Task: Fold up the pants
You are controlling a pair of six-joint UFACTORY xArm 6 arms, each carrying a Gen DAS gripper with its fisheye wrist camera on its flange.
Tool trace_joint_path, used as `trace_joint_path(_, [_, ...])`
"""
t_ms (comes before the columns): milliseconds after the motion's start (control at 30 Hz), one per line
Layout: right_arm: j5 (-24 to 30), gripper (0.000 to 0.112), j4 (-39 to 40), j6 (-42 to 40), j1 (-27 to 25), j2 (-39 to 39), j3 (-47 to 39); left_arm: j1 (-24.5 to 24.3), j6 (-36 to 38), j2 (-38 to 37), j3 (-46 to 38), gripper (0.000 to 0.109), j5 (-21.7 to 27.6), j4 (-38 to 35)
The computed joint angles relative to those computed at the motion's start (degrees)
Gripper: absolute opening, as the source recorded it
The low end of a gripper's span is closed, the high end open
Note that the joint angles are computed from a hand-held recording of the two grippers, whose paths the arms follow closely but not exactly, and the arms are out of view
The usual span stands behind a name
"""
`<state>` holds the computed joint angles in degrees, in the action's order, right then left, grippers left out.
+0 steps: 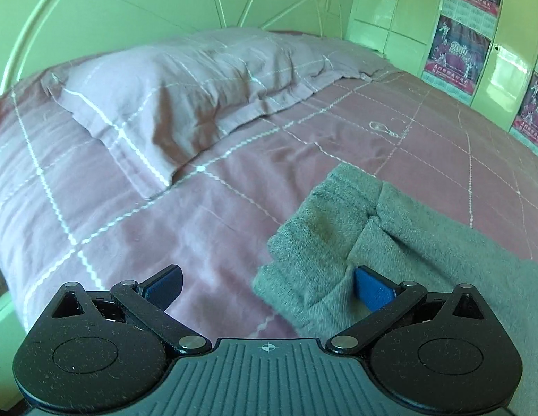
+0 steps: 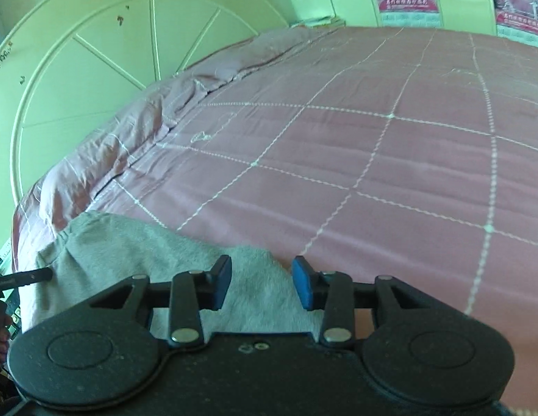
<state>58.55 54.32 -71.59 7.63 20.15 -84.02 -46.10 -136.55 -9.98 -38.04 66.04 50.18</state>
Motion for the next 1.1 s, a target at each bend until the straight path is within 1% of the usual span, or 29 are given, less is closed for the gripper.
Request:
trace_joint_path(67, [0.2, 0.033, -1.9, 1.1, 0.7, 2.5, -2.3, 1.1, -2.2, -0.6, 1.6, 0.103, -2.6, 1.8])
trace_joint_path(133, [2.0, 0.032, -3.3, 2.3, 0.8, 4.4, -4.3, 1.8, -4.1, -1.2, 2.9, 0.103, -4.6, 2.9])
trace_joint_path(167, [4.1, 0.030, -3.6, 2.4, 0.3, 5.0, -5.1, 1.9, -4.5, -1.1, 3.2, 0.103, -5.2, 3.2])
trace_joint_path(233, [9.6, 0.014, -2.7, 0.4, -0.6, 5.7, -6.8, 1.3, -4.4, -0.8, 3.3, 0.103, -4.8, 3.4])
trace_joint_path(267, [10.6, 0.014, -2.1, -1.8, -0.9, 5.1, -6.2, 0.8, -4.5, -0.6, 3.3, 0.102, -4.4, 3.5])
trace_joint_path(300, [12.0, 0.014, -1.9, -3.5, -1.1, 4.8, -6.2, 0.0, -5.4, -0.7, 3.4, 0.097, -4.0, 4.3])
trace_joint_path(333, [13.3, 0.014, -2.4, -3.4, -1.2, 5.2, -6.9, -0.2, -6.3, -0.6, 3.6, 0.094, -4.2, 5.2])
trace_joint_path(367, [13.0, 0.016, -3.4, -2.3, -0.5, 5.7, -7.5, -0.5, -6.9, -0.6, 3.6, 0.094, -4.3, 5.6])
trace_joint_path(433, [11.1, 0.024, -4.1, -0.3, 0.6, 6.8, -8.4, -0.4, -8.1, -0.7, 4.1, 0.094, -5.0, 6.3])
trace_joint_path(500, [11.5, 0.024, -3.6, 3.0, 1.1, 8.8, -10.3, -0.3, -11.0, -1.4, 5.2, 0.094, -6.0, 7.7])
trace_joint_path(533, [11.0, 0.020, -3.7, 4.4, 1.6, 9.3, -10.6, -0.3, -11.7, -1.7, 5.7, 0.093, -6.5, 8.3])
trace_joint_path(567, [10.2, 0.015, -3.6, 3.6, 1.9, 8.6, -9.8, -0.5, -12.3, -1.9, 6.2, 0.086, -6.6, 9.4])
trace_joint_path(600, [7.5, 0.001, -2.9, 0.4, 2.5, 6.6, -7.2, -0.5, -13.7, -2.6, 7.2, 0.057, -8.1, 12.2])
trace_joint_path(633, [4.7, 0.000, -0.6, -2.6, 2.8, 4.3, -4.4, -0.7, -13.7, -2.8, 7.1, 0.053, -7.8, 12.6])
trace_joint_path(700, [2.7, 0.000, 4.5, -6.3, 2.2, 1.3, -1.8, -2.6, -7.5, -0.4, 3.2, 0.049, -2.3, 10.1])
trace_joint_path(733, [0.9, 0.000, 5.9, -8.6, 2.4, -0.2, -0.3, -3.4, -5.2, 1.0, 1.5, 0.048, 0.1, 9.5])
trace_joint_path(767, [-1.3, 0.000, 5.3, -10.0, 3.1, -0.8, 0.7, -3.7, -4.9, 1.8, 0.7, 0.048, 1.0, 9.2])
trace_joint_path(800, [-5.1, 0.000, 2.5, -9.8, 4.3, -0.3, 1.4, -3.6, -5.0, 2.3, 0.7, 0.049, 0.9, 9.1])
trace_joint_path(833, [-10.1, 0.000, -1.6, -8.3, 5.9, 1.1, 2.1, -3.1, -5.3, 2.6, 1.2, 0.055, -0.3, 9.2])
trace_joint_path(867, [-12.8, 0.000, -3.2, -6.7, 6.4, 2.6, 2.5, -3.1, -6.5, 2.8, 1.9, 0.059, -0.8, 9.8])
trace_joint_path(900, [-13.0, 0.000, -2.5, -4.2, 6.2, 3.3, 2.1, -3.7, -8.0, 2.6, 2.6, 0.074, 0.0, 9.9])
trace_joint_path(933, [-11.6, 0.001, -0.6, -3.1, 5.4, 3.5, 1.6, -4.0, -7.6, 2.2, 2.9, 0.093, 0.6, 8.5])
trace_joint_path(967, [-11.9, 0.004, -0.3, -1.7, 5.1, 2.8, 1.8, -3.8, -6.5, 1.1, 3.7, 0.100, 0.4, 7.1])
trace_joint_path(1000, [-13.8, 0.010, 0.8, -2.0, 4.6, 1.2, 3.3, -4.4, -6.5, -0.6, 5.0, 0.103, 0.5, 6.7])
trace_joint_path(1033, [-14.9, 0.012, 3.7, -3.6, 3.4, -0.6, 4.9, -5.6, -7.6, -2.2, 6.2, 0.103, 1.2, 7.3])
trace_joint_path(1067, [-13.6, 0.012, 6.7, -5.2, 1.4, -2.3, 5.9, -6.9, -7.5, -3.1, 6.5, 0.103, 2.3, 6.8])
trace_joint_path(1100, [-11.8, 0.012, 9.0, -6.5, -1.1, -4.0, 6.7, -7.8, -5.7, -3.1, 5.8, 0.103, 3.5, 5.6])
